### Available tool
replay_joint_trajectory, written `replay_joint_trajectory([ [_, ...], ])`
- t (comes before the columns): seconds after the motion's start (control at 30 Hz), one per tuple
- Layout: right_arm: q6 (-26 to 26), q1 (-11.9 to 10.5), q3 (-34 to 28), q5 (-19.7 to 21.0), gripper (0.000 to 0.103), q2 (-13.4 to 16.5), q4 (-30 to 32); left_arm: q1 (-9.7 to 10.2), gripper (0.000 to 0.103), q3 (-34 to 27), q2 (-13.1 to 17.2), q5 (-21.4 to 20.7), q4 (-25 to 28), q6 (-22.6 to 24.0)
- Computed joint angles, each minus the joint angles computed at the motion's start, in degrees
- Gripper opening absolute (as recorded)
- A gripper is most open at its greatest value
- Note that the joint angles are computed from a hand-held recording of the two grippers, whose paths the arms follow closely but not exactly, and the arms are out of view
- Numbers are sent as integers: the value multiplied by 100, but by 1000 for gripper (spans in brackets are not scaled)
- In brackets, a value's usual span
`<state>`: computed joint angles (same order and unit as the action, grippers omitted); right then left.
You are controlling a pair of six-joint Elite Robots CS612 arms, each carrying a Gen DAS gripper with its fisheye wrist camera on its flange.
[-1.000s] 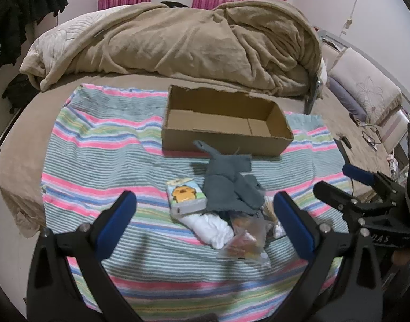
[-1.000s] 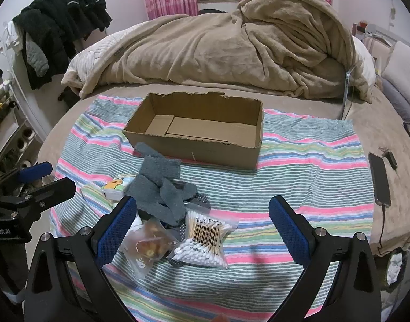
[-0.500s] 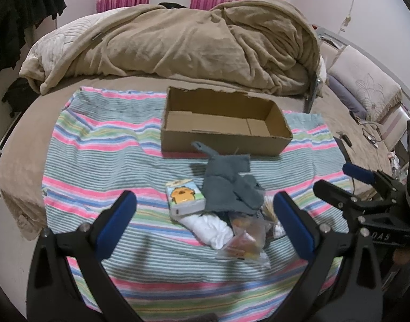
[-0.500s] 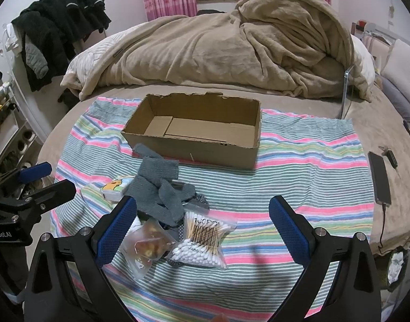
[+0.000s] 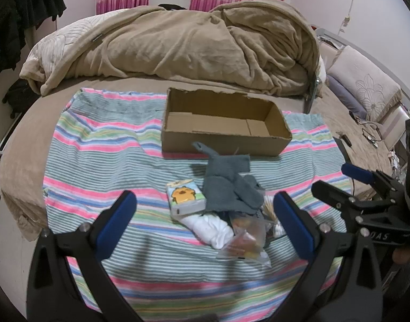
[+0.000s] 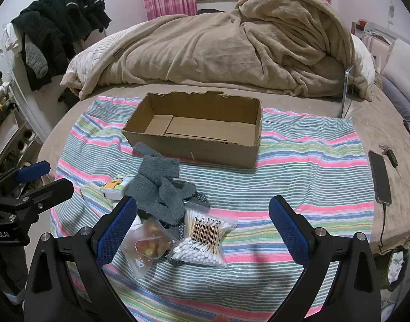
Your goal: Organize objects
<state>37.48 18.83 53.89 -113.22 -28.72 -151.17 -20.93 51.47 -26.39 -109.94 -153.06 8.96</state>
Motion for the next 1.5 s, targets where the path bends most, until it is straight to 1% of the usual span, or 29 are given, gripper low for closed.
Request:
replay_joint_trajectory([
  [0.67, 11, -12, -66, 91, 101, 44, 42, 8, 102, -42, 31, 1, -22, -1],
  [0.87, 0, -42, -99, 157, 101, 70, 57, -1, 102, -146, 93, 31, 88, 7],
  [1.13, 125, -124, -93, 234, 101, 91, 183, -13, 102, -499, 322, 103, 453, 14],
  [1.3, 240, -192, -145, 339, 101, 153, 331, -23, 102, -873, 570, 202, 853, 0],
  [1.5, 214, -253, -424, 637, 101, 344, 561, -19, 101, -1429, 913, 252, 1300, -43],
])
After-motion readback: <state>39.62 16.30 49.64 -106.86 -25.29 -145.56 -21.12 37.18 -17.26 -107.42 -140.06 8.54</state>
